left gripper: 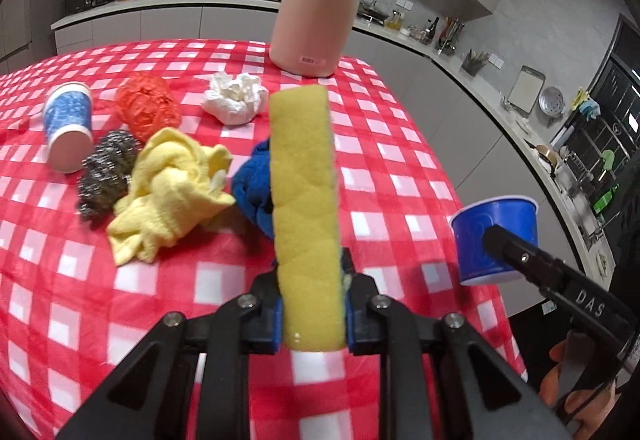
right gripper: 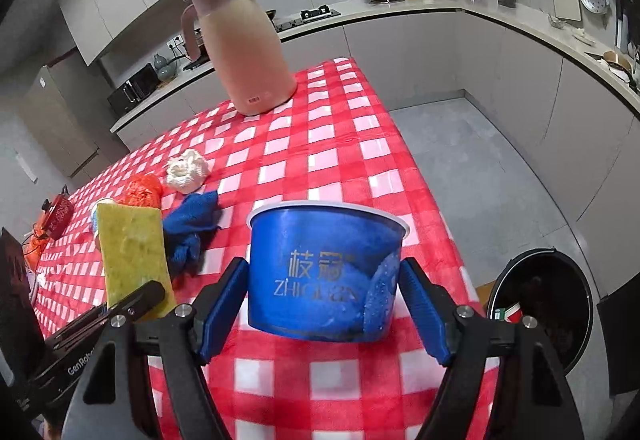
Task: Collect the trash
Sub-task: 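Grasp the yellow sponge with the left tool while the right tool grasps the blue paper bowl, then carry the sponge and blue bowl over the black bin and release both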
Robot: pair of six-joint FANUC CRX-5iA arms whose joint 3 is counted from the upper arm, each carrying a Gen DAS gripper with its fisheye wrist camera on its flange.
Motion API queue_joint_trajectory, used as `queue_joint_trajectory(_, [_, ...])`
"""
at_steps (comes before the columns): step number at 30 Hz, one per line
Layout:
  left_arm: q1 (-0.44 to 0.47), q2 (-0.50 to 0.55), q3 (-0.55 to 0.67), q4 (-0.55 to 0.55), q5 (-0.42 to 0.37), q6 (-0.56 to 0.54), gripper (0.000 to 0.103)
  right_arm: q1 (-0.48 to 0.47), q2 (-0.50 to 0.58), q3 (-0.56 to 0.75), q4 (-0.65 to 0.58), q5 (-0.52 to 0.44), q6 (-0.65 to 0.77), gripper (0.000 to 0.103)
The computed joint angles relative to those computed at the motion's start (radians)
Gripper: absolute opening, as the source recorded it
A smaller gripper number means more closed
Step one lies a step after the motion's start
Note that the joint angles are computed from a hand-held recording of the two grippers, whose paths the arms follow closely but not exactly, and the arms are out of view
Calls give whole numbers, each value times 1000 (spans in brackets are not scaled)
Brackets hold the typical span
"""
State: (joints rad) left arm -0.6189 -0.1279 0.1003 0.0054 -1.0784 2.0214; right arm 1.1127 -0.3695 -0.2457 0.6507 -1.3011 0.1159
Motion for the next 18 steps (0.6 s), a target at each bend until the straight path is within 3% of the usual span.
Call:
queue_joint_trajectory(7, [53,-75,-81,59,-12,-69,24,107,18,5,32,-62,-98,78])
queue_joint_trajectory(13, [78,-102,-123,78,-37,-108,29,138,40,10,13,-62,-136,78])
queue_joint_trajectory(18, [104,-120,-149,83,-49,-99,46,133,62,24,6,-53,-127,78])
